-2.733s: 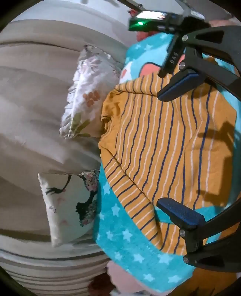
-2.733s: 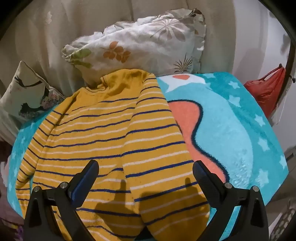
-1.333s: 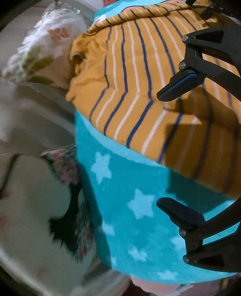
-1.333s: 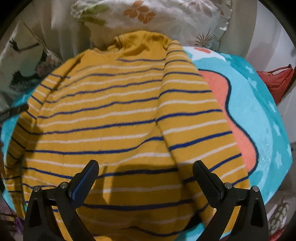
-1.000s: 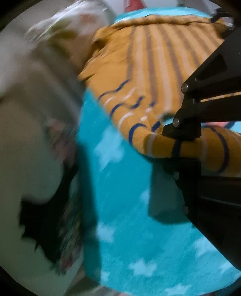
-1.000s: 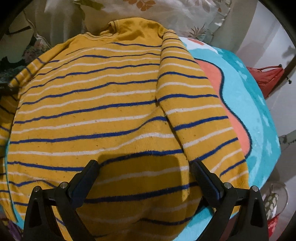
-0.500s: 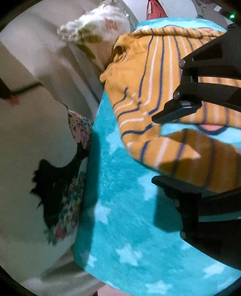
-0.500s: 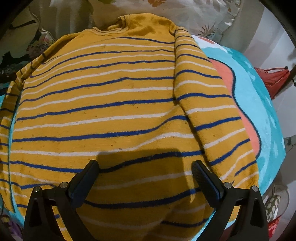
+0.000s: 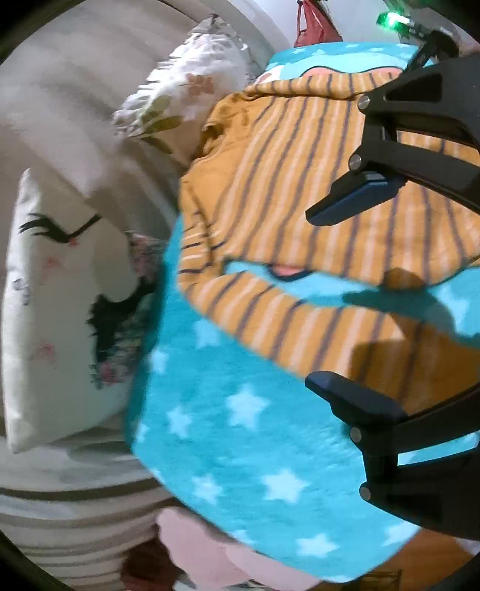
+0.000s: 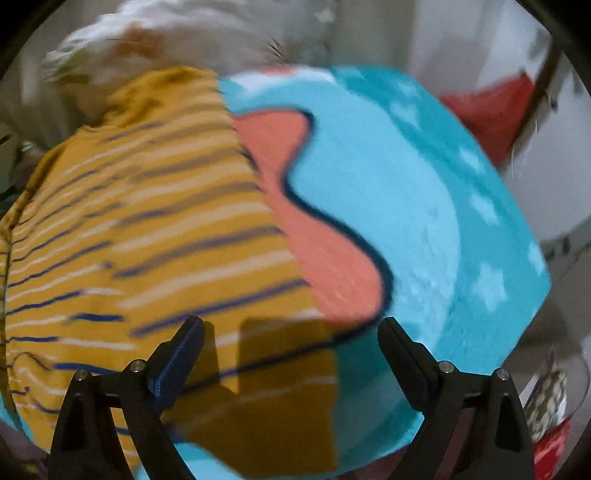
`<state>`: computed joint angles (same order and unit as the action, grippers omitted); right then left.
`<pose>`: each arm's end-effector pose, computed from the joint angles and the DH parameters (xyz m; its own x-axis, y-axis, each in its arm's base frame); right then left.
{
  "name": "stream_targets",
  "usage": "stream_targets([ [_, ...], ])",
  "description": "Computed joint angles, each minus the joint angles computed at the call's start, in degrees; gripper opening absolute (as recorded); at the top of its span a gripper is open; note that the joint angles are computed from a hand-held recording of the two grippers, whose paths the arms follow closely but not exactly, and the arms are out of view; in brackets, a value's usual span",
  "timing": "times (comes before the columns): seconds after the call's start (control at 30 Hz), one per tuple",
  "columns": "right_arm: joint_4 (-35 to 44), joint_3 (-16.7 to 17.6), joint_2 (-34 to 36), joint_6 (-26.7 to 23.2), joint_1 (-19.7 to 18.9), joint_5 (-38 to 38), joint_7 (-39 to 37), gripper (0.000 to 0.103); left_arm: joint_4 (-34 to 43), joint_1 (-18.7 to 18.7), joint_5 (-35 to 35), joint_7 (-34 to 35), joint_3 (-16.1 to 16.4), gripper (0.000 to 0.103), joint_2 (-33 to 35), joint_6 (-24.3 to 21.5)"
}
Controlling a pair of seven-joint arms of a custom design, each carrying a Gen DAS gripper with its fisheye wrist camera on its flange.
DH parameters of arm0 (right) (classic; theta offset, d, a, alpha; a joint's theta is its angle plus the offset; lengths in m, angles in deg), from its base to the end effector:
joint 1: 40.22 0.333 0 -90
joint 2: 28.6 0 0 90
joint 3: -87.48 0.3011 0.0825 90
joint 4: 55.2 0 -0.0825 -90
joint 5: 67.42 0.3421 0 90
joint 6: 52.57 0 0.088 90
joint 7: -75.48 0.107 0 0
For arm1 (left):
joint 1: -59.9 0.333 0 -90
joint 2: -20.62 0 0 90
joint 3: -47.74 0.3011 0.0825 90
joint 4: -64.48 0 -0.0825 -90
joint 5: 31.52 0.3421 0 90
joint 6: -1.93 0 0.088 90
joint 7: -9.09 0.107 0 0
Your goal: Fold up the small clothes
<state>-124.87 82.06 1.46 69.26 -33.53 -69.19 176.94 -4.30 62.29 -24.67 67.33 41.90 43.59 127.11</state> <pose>0.6941 0.0312 0.5110 -0.1445 -0.9895 0.0013 -0.9135 0.1329 -0.3845 0.6697 -0.0195 0.6103 0.3897 -0.8938 0.2221 -0.7347 -0.4471 -0.5102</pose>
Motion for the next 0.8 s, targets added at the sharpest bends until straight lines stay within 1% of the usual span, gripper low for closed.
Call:
stream_targets([
  [0.03,-0.2,0.6,0.3,-0.8,-1.1,1.8,-1.0,0.097,-2.4,-0.1,-0.2,-0.4,-0.2,0.08,-1.5,0.6],
  [0.07,-1.2,2.1,0.1,-1.0,-2.9,5.5,-2.8,0.096,-4.1,-0.5,-0.4,-1.0,-0.5,0.08,-2.7,0.9],
  [0.1,-4.3,2.4,-1.4,1.9,-3.3,6.7,-4.1,0.092,-5.3,-1.3,0.1,-2.0,-0.6,0.08,-3.6,1.1],
  [0.13,-7.0,3.5,-3.0,4.4,-4.2,9.1,-7.2,0.069,-6.9,-1.6,0.4,-2.3,-0.7,0.08,-4.6,1.6],
  [0.17,-7.7,5.3,-3.6,4.7,-5.9,13.1,-12.1,0.038,-7.7,-2.4,1.3,-3.2,-0.7,0.08,-5.2,1.5],
  [0.2,-7.2,6.1,-3.6,3.7,-6.9,15.8,-15.2,0.016,-8.6,-3.2,2.2,-4.4,-0.7,0.08,-5.9,1.5],
  [0.23,-6.0,6.6,-3.1,1.9,-7.9,18.6,-17.7,0.008,-9.2,-3.6,2.6,-5.1,-0.8,0.08,-6.4,1.7],
  [0.27,-5.5,6.5,-3.0,1.5,-8.7,20.4,-19.1,0.008,-10.2,-4.0,3.0,-5.9,-0.8,0.08,-7.0,2.0],
  [0.33,-4.4,5.2,-2.9,2.0,-9.4,21.6,-20.5,0.008,-12.9,-4.8,4.0,-8.2,-0.9,0.08,-8.8,3.1],
  [0.4,-2.7,2.8,-2.3,3.8,-9.8,19.9,-19.7,0.008,-15.4,-5.3,5.1,-10.4,-0.8,0.08,-10.4,3.6],
  [0.5,2.8,-4.2,1.0,6.9,-7.7,7.9,-11.0,0.008,-20.0,-5.3,5.3,-13.4,-0.8,0.08,-13.0,4.8],
  [0.53,6.3,-7.7,3.6,6.7,-6.4,1.0,-6.1,0.011,-21.6,-5.1,4.7,-14.1,-0.9,0.08,-13.8,5.3],
  [0.57,10.8,-9.1,6.2,4.2,-6.3,-1.9,-4.0,0.016,-22.8,-4.9,4.1,-14.6,-1.0,0.08,-14.4,5.6],
  [0.6,13.3,-9.0,7.5,2.7,-7.3,-2.5,-3.4,0.021,-24.3,-4.7,3.2,-14.8,-1.1,0.08,-15.1,5.9],
  [0.63,13.7,-6.8,7.1,1.9,-9.5,0.1,-3.9,0.031,-25.8,-4.4,2.3,-14.6,-1.2,0.08,-15.8,6.2],
  [0.67,12.2,-4.7,5.9,2.5,-11.0,2.2,-4.3,0.045,-26.9,-4.3,1.6,-14.6,-1.2,0.08,-16.2,6.3],
  [0.7,8.6,-2.1,3.6,3.8,-12.4,5.5,-6.1,0.052,-28.1,-4.1,0.3,-14.4,-1.3,0.08,-16.6,6.2],
  [0.73,4.6,0.7,1.3,5.2,-13.8,9.5,-9.4,0.057,-28.8,-4.0,-0.6,-14.0,-1.4,0.08,-16.8,6.3],
  [0.77,2.3,3.1,0.1,4.9,-14.5,13.4,-12.3,0.056,-29.5,-3.9,-1.9,-13.5,-1.6,0.08,-16.9,6.6],
  [0.8,1.5,5.6,-0.3,2.6,-15.8,18.3,-15.9,0.056,-30.3,-3.7,-3.3,-12.6,-1.7,0.08,-16.9,7.0],
])
